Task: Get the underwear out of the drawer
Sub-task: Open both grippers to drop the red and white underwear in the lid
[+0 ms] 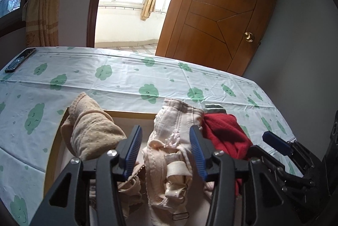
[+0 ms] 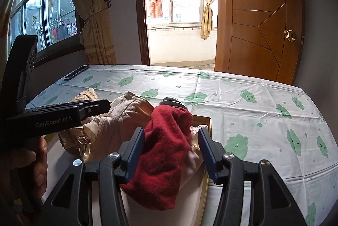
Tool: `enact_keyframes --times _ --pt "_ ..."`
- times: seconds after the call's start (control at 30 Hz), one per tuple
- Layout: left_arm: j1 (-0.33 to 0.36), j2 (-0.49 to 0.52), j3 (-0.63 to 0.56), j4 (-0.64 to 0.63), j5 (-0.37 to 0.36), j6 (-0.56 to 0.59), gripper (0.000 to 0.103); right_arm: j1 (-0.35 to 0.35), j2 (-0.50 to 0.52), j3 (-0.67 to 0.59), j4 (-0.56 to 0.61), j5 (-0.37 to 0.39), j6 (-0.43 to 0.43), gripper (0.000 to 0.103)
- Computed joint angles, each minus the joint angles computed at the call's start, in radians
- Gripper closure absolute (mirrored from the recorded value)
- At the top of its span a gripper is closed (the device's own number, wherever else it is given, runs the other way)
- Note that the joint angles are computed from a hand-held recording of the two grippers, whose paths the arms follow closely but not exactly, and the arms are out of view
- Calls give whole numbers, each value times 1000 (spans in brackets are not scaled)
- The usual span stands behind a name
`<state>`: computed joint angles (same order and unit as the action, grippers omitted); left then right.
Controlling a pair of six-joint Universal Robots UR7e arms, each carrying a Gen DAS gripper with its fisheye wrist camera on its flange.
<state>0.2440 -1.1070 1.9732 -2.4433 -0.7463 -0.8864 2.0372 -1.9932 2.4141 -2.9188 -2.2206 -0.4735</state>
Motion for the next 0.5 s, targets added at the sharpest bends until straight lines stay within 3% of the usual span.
enact_keyframes --times 0.27,0.5 --pt "-19 -10 34 -20 -1 -1 50 9 -70 28 35 41 33 36" --pt "-30 -25 56 -54 -16 13 43 38 -94 44 47 31 26 34"
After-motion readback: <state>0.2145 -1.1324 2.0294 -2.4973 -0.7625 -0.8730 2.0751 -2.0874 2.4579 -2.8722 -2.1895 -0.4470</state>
